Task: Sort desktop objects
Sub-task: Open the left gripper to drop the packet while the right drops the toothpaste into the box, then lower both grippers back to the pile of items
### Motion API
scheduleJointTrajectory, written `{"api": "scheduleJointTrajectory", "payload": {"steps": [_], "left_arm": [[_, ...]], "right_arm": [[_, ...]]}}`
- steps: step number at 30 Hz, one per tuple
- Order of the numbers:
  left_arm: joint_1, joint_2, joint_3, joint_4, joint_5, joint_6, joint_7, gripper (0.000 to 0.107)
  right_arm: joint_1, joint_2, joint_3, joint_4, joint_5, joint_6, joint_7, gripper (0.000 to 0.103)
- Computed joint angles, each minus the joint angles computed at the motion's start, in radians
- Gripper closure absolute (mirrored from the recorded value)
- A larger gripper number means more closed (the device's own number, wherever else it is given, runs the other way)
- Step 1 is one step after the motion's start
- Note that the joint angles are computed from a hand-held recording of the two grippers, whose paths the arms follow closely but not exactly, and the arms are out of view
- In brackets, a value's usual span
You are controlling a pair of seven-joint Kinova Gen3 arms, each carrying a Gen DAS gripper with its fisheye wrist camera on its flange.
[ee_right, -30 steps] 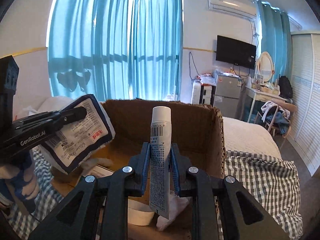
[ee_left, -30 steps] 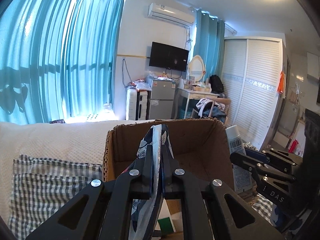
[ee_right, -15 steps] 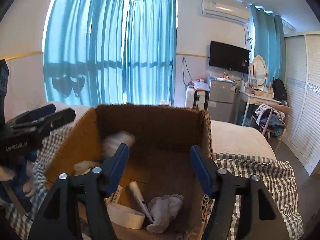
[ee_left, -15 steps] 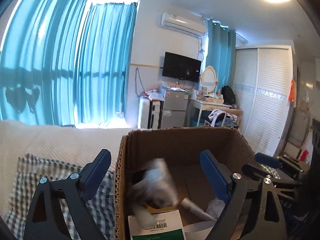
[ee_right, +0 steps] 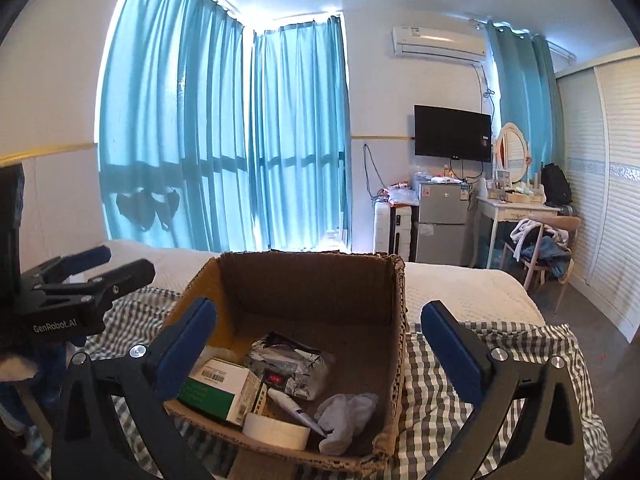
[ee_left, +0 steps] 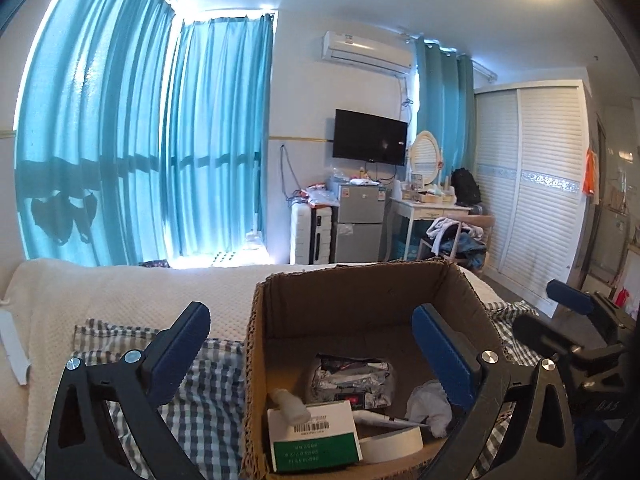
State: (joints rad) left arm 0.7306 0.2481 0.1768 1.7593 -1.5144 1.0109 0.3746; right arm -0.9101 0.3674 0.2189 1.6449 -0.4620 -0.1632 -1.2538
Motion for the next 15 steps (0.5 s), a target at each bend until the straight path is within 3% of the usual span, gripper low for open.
{"api": "scheduleJointTrajectory", "payload": {"steps": [7,15], "left_arm": [[0.007,-0.039,0.017,0.036,0.066,0.005,0.007,0.004],[0.021,-0.038,0.036,0.052,0.1,0.028,0.0,0.004]], "right_arm": [[0.072,-0.058,-0.084,0.066,0.033,-0.005,-0.026,0.0],[0.055,-0.099,-0.087,0.145,-0.015,-0.028,0.009,0.0]]}}
